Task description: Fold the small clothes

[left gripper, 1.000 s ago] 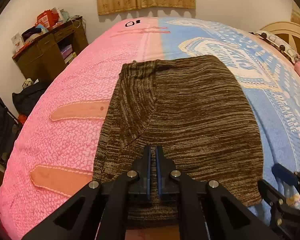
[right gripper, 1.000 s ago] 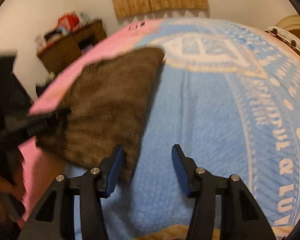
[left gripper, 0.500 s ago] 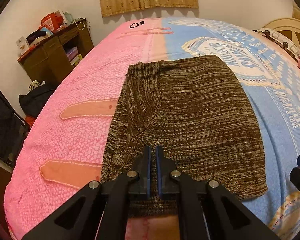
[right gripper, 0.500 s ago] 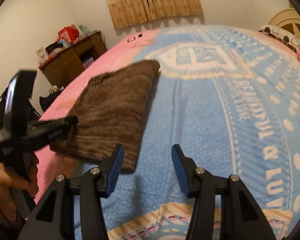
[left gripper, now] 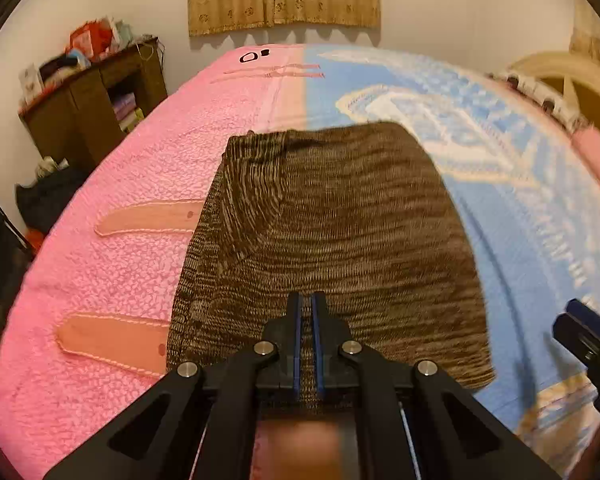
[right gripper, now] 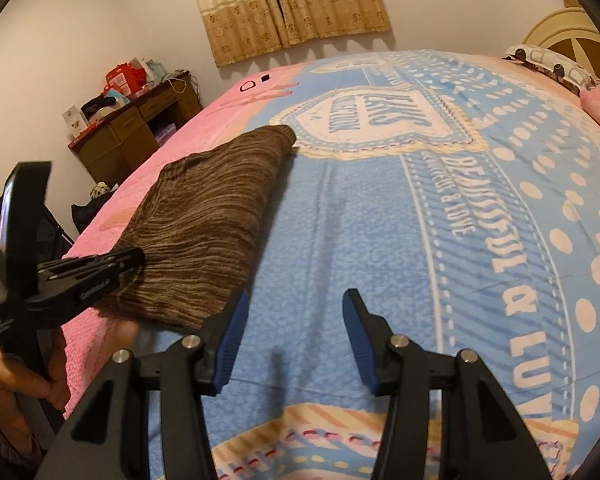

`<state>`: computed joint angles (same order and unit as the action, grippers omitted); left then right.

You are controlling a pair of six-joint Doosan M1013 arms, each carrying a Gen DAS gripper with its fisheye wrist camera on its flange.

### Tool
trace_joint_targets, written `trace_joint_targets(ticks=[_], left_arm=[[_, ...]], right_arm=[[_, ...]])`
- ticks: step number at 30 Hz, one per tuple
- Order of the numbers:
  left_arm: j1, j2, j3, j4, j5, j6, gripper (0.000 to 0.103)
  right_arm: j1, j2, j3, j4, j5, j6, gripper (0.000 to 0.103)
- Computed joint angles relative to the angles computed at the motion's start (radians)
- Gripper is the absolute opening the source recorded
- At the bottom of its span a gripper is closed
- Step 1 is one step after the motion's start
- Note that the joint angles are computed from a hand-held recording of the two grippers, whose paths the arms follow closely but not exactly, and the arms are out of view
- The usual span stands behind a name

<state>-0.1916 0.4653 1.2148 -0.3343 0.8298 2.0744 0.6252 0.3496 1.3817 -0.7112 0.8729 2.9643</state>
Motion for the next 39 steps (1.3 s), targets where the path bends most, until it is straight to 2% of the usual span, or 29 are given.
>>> trace_joint_targets(ticks=[5,7,8,10,12,14,15,17,19,20,21,22,24,26,28,31,33,36,37,39], left_arm=[[0.012,0.024,-0.042,0.048,-0.006,-0.059,0.005],[0.026,0.041,-0.07,0.027,0.004,-0.078,0.005],[0.036,0.057,-0.094,-0.013,0.031,-0.079,0.005],[0.062,0.111,-0.172,-0.113,0.135,-0.105,0.005],[0.075,0.146,-0.22,-0.151,0.197,-0.17,0.005],[0.079,0.166,-0.246,-0.172,0.223,-0.185,0.005],[0.075,0.166,-0.247,-0.158,0.211,-0.175,0.005],[0.067,0.165,-0.243,-0.137,0.2,-0.148,0.02],[0.088,0.179,-0.242,-0.281,0.243,-0.058,0.071],[0.101,0.187,-0.242,-0.381,0.273,0.005,0.085],[0.106,0.186,-0.231,-0.429,0.283,0.045,0.102],[0.104,0.177,-0.211,-0.424,0.266,0.06,0.102],[0.085,0.152,-0.173,-0.332,0.209,0.083,0.102],[0.078,0.127,-0.136,-0.314,0.161,0.106,0.102],[0.079,0.12,-0.134,-0.312,0.159,0.078,0.102],[0.082,0.107,-0.131,-0.321,0.104,0.059,0.102],[0.076,0.134,-0.181,-0.283,0.133,0.019,0.102],[0.065,0.208,-0.291,-0.205,0.265,-0.069,0.102],[0.06,0.218,-0.301,-0.176,0.279,-0.098,0.102],[0.051,0.193,-0.256,-0.161,0.213,-0.09,0.102]], right_arm=[[-0.02,-0.013,0.006,-0.007,-0.039,0.017,0.054],[-0.027,-0.012,0.001,0.002,-0.056,0.005,0.055],[-0.03,-0.011,-0.002,0.006,-0.064,-0.003,0.06],[-0.033,-0.005,-0.009,-0.005,-0.076,0.0,0.068],[-0.035,0.001,-0.015,-0.008,-0.09,0.003,0.071],[-0.04,0.006,-0.019,0.001,-0.109,0.003,0.073],[-0.041,0.008,-0.019,0.007,-0.119,0.001,0.073],[-0.045,0.013,-0.021,0.029,-0.131,-0.012,0.073],[-0.046,0.017,-0.02,0.05,-0.138,-0.023,0.073],[-0.047,0.018,-0.018,0.058,-0.14,-0.026,0.073],[-0.048,0.019,-0.015,0.064,-0.142,-0.024,0.073],[-0.048,0.018,-0.011,0.066,-0.145,-0.02,0.073],[-0.05,0.016,-0.004,0.074,-0.148,-0.013,0.073],[-0.052,0.017,-0.002,0.083,-0.144,-0.014,0.073],[-0.054,0.017,0.0,0.091,-0.144,-0.014,0.073],[-0.055,0.017,-0.002,0.078,-0.143,-0.014,0.073],[-0.056,0.019,-0.008,0.069,-0.141,-0.02,0.073],[-0.062,0.03,-0.028,0.068,-0.137,-0.039,0.073],[-0.065,0.036,-0.038,0.068,-0.137,-0.046,0.073],[-0.074,0.052,-0.064,0.078,-0.132,-0.067,0.073]])
